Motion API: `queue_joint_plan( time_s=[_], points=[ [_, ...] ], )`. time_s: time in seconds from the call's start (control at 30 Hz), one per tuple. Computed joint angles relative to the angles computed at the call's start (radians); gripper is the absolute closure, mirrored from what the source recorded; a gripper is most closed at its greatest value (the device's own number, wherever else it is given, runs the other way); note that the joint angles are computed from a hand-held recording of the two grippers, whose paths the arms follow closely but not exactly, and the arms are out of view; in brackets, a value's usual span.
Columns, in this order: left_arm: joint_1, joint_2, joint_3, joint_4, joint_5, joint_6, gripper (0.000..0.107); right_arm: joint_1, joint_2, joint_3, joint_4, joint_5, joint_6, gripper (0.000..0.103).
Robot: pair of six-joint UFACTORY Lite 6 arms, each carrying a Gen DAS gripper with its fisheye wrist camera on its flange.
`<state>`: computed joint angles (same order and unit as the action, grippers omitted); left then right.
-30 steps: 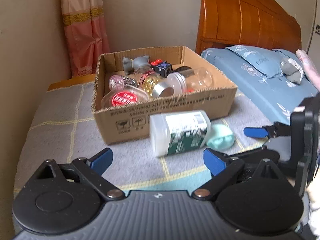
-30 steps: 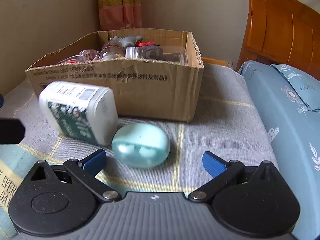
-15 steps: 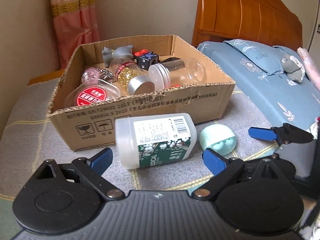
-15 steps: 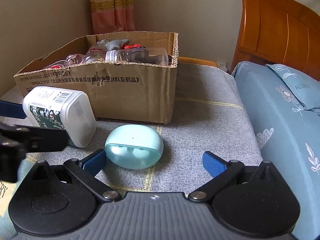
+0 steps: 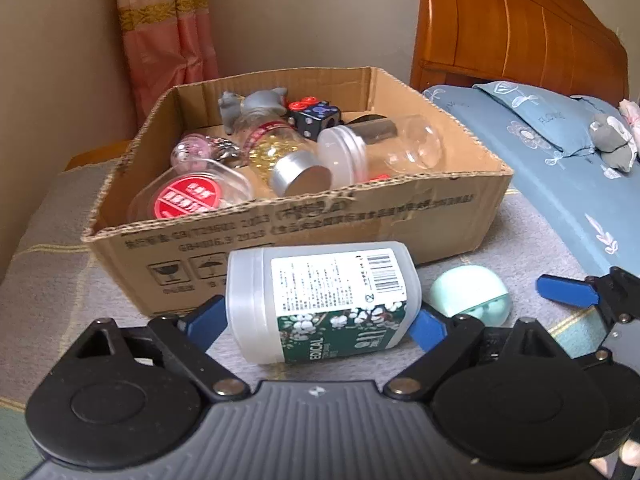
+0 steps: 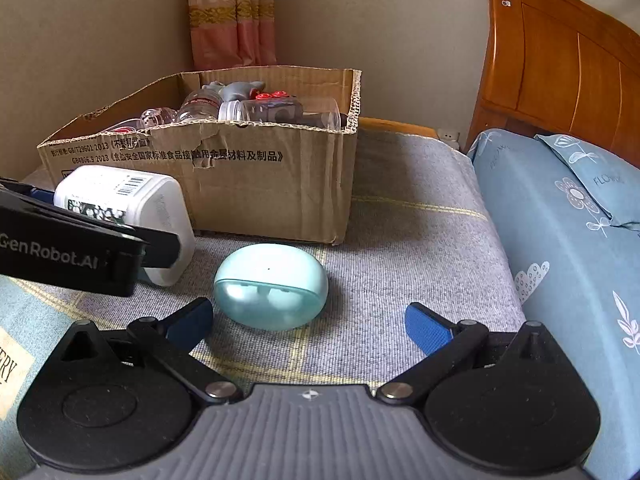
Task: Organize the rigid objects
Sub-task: 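Grasp the white MEDICAL bottle with left tool while right tool grasps the mint-green case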
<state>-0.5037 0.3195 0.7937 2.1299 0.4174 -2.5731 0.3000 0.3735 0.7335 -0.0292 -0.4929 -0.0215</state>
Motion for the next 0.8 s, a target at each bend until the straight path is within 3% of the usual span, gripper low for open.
queue_joint_plan(
  time_s=[0.13, 0.27, 0.43, 0.8],
  points=[
    [-0.004, -0.042, -0.055, -0.067, 0.051, 0.075, 0.014, 0.006, -0.005, 0.009, 0.022, 0.030, -0.011, 0.000],
    [0.017, -0.032, -0.072, 0.000, 0.048, 0.003, 0.014, 0.015, -0.004, 0.012, 0.058, 0.033, -0.030, 0.000],
    [0.034, 0.002, -0.049, 0.079, 0.029, -0.081, 0.024, 0.025, -0.007, 0.014, 0.090, 0.044, -0.048, 0.000],
    [0.056, -0.042, -0.105, 0.170, 0.025, -0.127, 0.024, 0.051, 0.038, 0.097, -0.087, 0.087, 0.049, 0.002]
  ],
)
